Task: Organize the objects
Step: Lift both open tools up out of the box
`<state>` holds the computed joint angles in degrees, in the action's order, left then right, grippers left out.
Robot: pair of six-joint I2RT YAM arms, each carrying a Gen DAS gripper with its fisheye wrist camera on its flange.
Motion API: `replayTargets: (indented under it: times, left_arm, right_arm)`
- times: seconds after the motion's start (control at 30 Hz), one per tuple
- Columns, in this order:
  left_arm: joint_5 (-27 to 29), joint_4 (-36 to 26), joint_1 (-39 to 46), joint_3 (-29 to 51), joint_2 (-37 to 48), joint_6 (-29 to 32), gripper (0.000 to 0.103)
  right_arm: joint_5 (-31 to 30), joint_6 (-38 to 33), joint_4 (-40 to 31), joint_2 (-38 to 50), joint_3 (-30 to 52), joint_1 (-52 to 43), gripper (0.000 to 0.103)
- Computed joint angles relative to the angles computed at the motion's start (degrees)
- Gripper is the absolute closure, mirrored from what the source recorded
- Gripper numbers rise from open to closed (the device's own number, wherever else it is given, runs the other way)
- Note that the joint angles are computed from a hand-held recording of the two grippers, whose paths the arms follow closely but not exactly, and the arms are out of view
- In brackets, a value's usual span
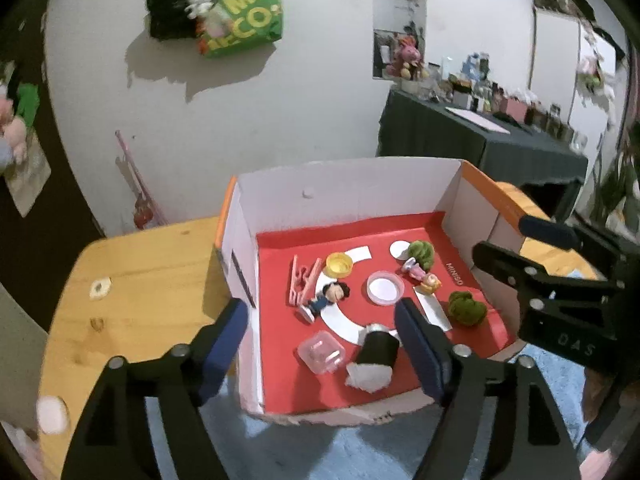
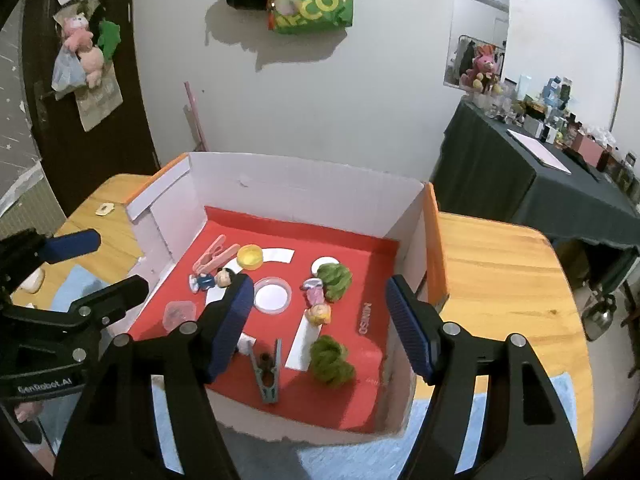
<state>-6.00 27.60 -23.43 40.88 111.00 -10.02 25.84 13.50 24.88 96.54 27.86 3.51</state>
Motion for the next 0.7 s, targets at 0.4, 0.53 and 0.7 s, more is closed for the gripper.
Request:
replayTargets:
  times: [0.4, 0.53, 0.7]
  left_arm:
    - [-0.42, 12.7, 1.49, -3.27, 8.57, -4.01, 0.011]
    - [-0.84, 13.64, 1.17, -2.31, 10.74, -3.73, 0.011]
    - [-0.53, 13.29, 1.43, -0.59, 13.13, -3.94, 0.011]
  right_arm:
    - [3.98, 0.56, 21.61, 12.45, -6.56, 1.54, 0.022]
    - [1.96, 1.72, 24.5, 17.06, -5.92, -0.4, 0.022]
    - [1.78, 1.77, 26.95, 19.83, -6.02, -1.42, 0.022]
